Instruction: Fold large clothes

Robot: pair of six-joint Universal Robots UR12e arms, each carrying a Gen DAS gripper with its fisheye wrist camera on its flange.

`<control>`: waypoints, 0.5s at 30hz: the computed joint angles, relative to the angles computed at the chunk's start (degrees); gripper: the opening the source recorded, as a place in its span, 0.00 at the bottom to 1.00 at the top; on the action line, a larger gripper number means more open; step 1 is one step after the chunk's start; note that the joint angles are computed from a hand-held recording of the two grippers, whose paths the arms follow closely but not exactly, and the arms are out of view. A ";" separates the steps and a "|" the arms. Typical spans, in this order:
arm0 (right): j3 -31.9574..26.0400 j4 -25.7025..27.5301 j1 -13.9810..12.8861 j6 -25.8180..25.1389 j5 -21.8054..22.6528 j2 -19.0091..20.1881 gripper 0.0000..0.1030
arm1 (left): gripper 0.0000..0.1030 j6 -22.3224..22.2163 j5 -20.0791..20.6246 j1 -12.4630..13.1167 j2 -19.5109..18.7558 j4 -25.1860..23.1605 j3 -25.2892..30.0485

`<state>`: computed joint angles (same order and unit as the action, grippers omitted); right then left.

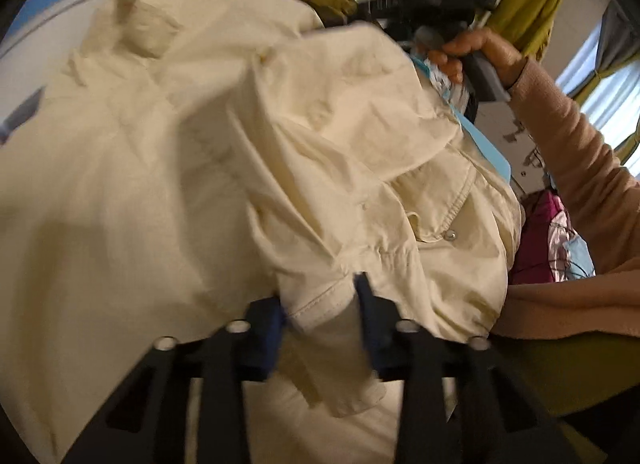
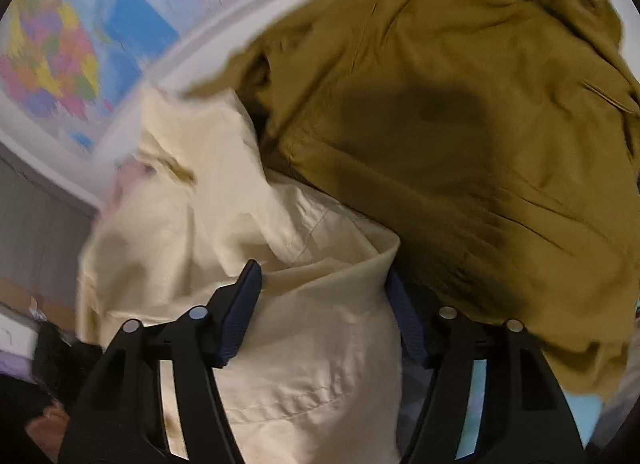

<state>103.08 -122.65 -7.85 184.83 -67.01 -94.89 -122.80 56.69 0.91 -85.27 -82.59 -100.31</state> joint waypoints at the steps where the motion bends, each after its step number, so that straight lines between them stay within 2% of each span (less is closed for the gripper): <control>1: -0.13 0.91 0.14 -1.04 -0.15 -0.13 0.27 | 0.22 -0.16 -0.09 0.75 0.26 0.61 0.13; 3: 0.34 -0.57 -0.20 -1.35 0.47 -1.15 0.12 | 0.20 -1.79 -0.65 2.22 0.67 2.63 0.39; 5: 1.87 -5.60 -1.10 -1.13 0.83 -3.55 0.10 | 0.19 -4.72 0.12 3.55 0.69 6.88 0.84; 7: 3.50 -10.14 -2.90 1.18 3.08 -5.76 0.07 | 0.20 -7.98 0.04 4.39 -0.31 9.42 2.00; 9: 4.39 -13.48 -3.15 3.36 0.13 -6.54 0.05 | 0.22 -12.95 3.38 3.99 -1.35 15.54 2.54; 10: 5.07 -13.96 -4.04 4.97 1.33 -6.80 0.05 | 0.26 -16.14 6.96 3.28 -1.87 20.75 2.30; 11: 5.51 -13.73 -4.48 5.93 2.08 -6.82 0.05 | 0.41 -17.64 8.31 3.07 -2.18 23.57 2.07; 12: 5.90 -12.98 -4.50 6.30 1.76 -6.68 0.05 | 0.49 -19.32 8.49 3.21 -2.85 23.98 2.71; 13: 5.90 -12.71 -4.53 6.28 1.46 -6.38 0.06 | 0.59 -19.83 6.27 3.83 -3.44 21.99 3.50; 14: 6.42 -13.00 -4.85 7.21 2.02 -6.33 0.07 | 0.65 -19.25 2.10 4.74 -4.16 17.61 4.41; 15: 6.63 -13.19 -5.40 8.09 3.28 -6.17 0.12 | 0.66 -18.44 0.33 5.10 -4.51 14.91 4.92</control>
<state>109.71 -135.84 -13.25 192.92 -63.74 -101.06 -141.24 57.02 6.01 -89.78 -67.68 -95.38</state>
